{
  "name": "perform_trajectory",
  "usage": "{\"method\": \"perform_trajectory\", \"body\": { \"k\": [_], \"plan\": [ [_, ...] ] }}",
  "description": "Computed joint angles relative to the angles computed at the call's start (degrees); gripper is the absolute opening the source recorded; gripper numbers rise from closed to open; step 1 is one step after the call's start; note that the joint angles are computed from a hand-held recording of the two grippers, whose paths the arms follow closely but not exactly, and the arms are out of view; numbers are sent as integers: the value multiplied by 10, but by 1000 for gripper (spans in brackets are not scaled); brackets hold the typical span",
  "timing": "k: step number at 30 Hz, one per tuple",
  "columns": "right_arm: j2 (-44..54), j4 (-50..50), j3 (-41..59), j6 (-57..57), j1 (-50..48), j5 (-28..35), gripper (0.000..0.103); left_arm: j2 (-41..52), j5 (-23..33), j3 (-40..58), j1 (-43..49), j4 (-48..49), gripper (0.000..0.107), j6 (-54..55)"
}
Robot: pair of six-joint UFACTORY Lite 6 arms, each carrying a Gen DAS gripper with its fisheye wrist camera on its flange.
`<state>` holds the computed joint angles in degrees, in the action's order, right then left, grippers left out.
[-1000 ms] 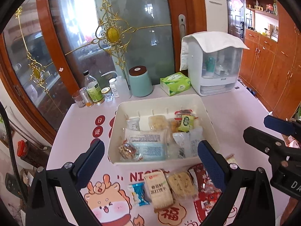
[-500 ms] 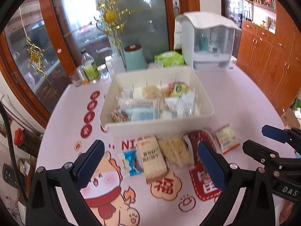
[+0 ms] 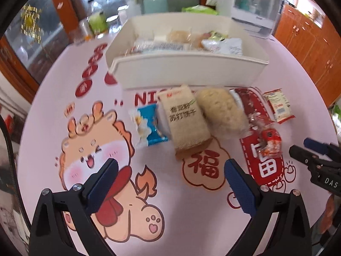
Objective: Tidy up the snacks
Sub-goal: 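Grasp the brown soda-cracker pack with the left tool while the right tool grasps the red-white bread bag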
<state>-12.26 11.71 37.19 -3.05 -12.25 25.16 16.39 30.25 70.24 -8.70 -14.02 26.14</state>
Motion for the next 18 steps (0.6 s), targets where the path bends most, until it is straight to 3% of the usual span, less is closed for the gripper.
{"method": "perform_trajectory", "body": {
  "k": [6, 13, 18],
  "plan": [
    [96, 78, 36, -33, 5, -24, 65, 88, 12, 69, 10, -13, 99, -21],
    [185, 94, 81, -25, 23, -41, 66, 211, 44, 190, -12, -6, 99, -74],
    [201, 4, 97, 68, 50, -56, 64, 281, 73, 276, -27, -9, 99, -102]
  ]
}}
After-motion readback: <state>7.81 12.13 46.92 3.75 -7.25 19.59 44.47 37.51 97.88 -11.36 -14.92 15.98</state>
